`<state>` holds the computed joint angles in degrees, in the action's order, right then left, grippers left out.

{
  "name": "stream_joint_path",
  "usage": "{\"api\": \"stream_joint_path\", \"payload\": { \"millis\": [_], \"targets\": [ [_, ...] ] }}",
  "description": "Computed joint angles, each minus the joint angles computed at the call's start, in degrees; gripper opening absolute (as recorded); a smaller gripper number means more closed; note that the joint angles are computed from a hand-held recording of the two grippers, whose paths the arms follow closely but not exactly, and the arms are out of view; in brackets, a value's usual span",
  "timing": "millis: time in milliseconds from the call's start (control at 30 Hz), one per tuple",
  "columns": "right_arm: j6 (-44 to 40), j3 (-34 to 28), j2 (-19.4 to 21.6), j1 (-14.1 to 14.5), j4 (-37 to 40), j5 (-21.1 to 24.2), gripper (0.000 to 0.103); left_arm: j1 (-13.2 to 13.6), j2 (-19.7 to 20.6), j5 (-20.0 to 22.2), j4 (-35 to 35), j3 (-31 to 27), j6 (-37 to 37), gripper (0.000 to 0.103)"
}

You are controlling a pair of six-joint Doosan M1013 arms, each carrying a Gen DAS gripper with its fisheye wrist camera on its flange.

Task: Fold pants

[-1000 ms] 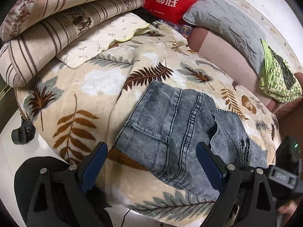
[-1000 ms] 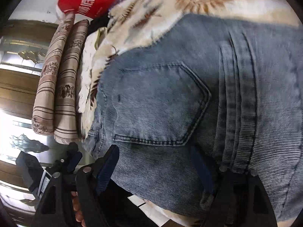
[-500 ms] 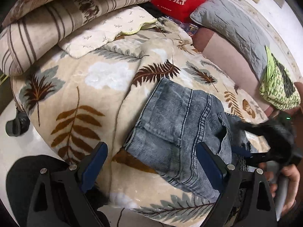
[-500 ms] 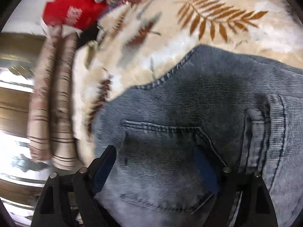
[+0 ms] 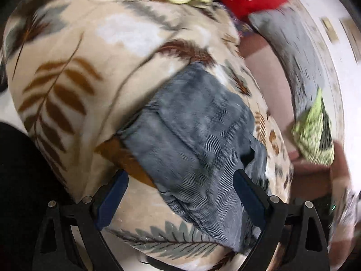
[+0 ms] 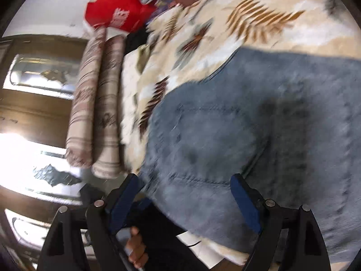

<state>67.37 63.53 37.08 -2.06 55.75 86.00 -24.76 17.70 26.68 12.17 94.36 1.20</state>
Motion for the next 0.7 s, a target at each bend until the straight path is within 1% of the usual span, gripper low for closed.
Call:
{"api": "stream_joint_path", "payload": {
  "millis": [33,100,133,167,200,233,267,300,333,367,400,433,467,533,567,600,633,700],
  "targets": [
    [-0.29,0.28,0.23,0.4,0.01,0.27,0.086,0.2,0.13,-0.76,-0.5,0.21,-0.39,0.093],
    [1.86,0.38,1.27,1.23,-2.28,-0.08,0.086,0.39,0.45,-1.6,3.08,-0.2,-3.55,0.093],
    [1.96,0.76,1.5,1.46,-2.36,-0.58,0.089,0.46,0.47,-2.49,4.89,-0.24,-4.65,0.086],
    [1.03,0.8,1.29,1.51,-1.98,-0.82,0.09,0.59,0.54,-2.94,5.77,-0.41,-4.88,0.071],
    [1.21,0.65,1.13,1.44,-1.75,-0.39,0.09,0.82,0.92,-1.48,4.49,-1.13,-3.78,0.064],
    [1.68,0.58,0.96,1.36,-1.07,-0.31,0.09,1.03,1.36,-0.27,2.99,-1.6,-3.43,0.05],
    [1.08,0.6,0.81,1.34,0.15,0.13,0.09,1.17,1.59,0.4,2.28,-1.73,-3.59,0.042],
    [-0.21,0.54,0.77,1.47,0.92,0.57,0.09,1.12,1.63,0.62,2.77,-1.64,-4.1,0.04],
    [-0.9,1.02,0.52,1.6,0.65,-0.09,0.09,0.91,1.69,1.14,3.99,-1.77,-4.54,0.035],
    [-0.6,1.7,0.34,1.94,-0.37,-1.28,0.09,0.82,1.82,1.64,4.13,-2.04,-4.08,0.027],
    [-0.24,2.27,0.45,2.35,-1.34,-1.51,0.09,0.83,1.95,1.51,3.72,-2.16,-3.42,0.022],
    [-1.82,3.2,0.1,2.6,-1.71,-3.05,0.091,0.68,2.18,2.72,4.68,-2.9,-3.55,0.014],
    [-2.05,3.34,-0.4,2.59,-1.78,-3.26,0.091,0.54,2.4,3.9,5.74,-3.76,-3.75,0.012],
    [-1.59,3.32,-0.8,1.97,0.28,-1.46,0.09,-0.54,2.7,7.57,9.88,-5.88,-3.89,0.011],
    [-2.6,4.41,-1.69,1.08,2.0,-1.92,0.09,-1.6,2.97,10.17,14.05,-7.37,-4.02,0.011],
    [-3.61,5.17,-2.36,0.36,2.63,-2.72,0.09,-2.45,2.89,11.76,17.96,-7.86,-3.91,0.011],
    [-4.89,6.9,-3.76,-1.08,3.98,-4.39,0.09,-3.48,3.0,13.56,21.07,-8.83,-3.29,0.011],
    [-5.64,9.43,-5.61,-3.33,6.11,-6.55,0.09,-5.97,3.95,16.78,26.91,-12.21,-0.03,0.011]
  ]
}}
